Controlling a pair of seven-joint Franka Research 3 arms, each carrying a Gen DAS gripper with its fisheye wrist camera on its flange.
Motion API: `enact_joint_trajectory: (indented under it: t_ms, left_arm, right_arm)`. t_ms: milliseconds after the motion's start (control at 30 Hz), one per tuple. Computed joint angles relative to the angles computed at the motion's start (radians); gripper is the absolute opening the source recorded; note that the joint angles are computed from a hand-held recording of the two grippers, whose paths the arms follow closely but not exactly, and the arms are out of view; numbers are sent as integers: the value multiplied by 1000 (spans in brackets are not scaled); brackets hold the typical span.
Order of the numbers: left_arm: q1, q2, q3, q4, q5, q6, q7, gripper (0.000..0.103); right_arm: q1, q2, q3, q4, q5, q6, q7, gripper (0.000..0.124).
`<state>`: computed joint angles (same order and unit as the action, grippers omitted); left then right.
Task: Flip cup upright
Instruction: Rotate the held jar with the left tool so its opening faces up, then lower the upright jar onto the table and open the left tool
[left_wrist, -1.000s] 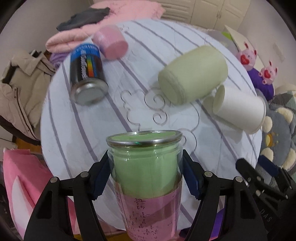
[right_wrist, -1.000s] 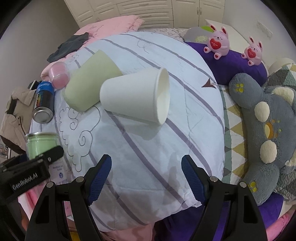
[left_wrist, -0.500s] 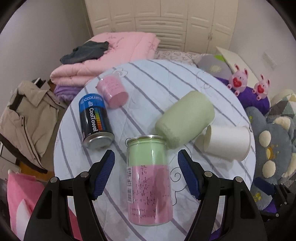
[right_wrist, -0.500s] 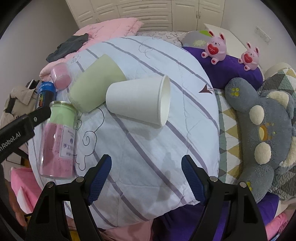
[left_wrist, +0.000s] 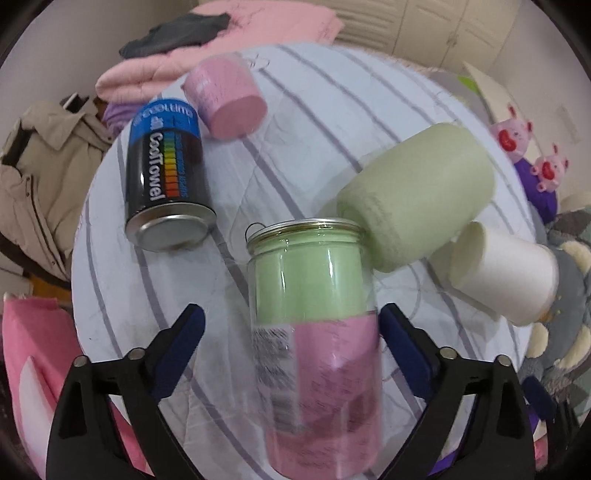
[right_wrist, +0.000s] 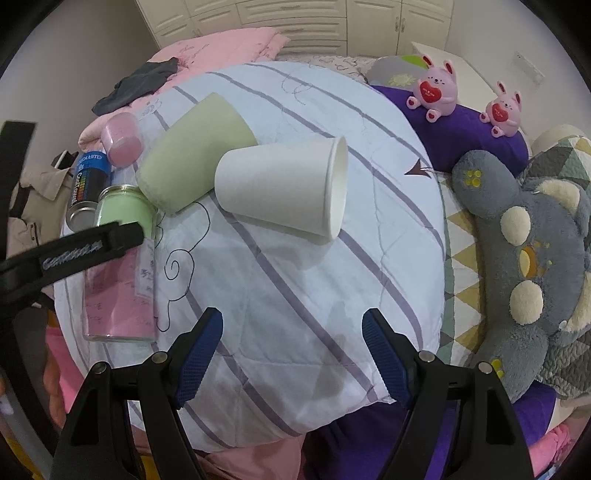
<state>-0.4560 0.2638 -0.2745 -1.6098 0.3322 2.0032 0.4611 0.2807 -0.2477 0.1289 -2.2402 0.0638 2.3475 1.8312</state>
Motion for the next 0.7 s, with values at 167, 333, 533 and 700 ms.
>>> enact_joint_trajectory:
  t_ms: [167,333,533,700]
  left_arm:
    - [27,32,0,6,-79,36,23,97]
    - [41,7,-2,-29,-123,77,6,73]
    - [24,-70,-3,-87,-31,165,-7,73]
    - [11,-82,-5,-75,43,160,-11,71]
  right_arm:
    - [3,2,-4,0,10,4,-16,79]
    - [-4,3,-6,-4,12,-2,-3,79]
    - [-7,-10,-7,-13,16,4,6,79]
    - [-5,-23,-1,-17,14,6,11,79]
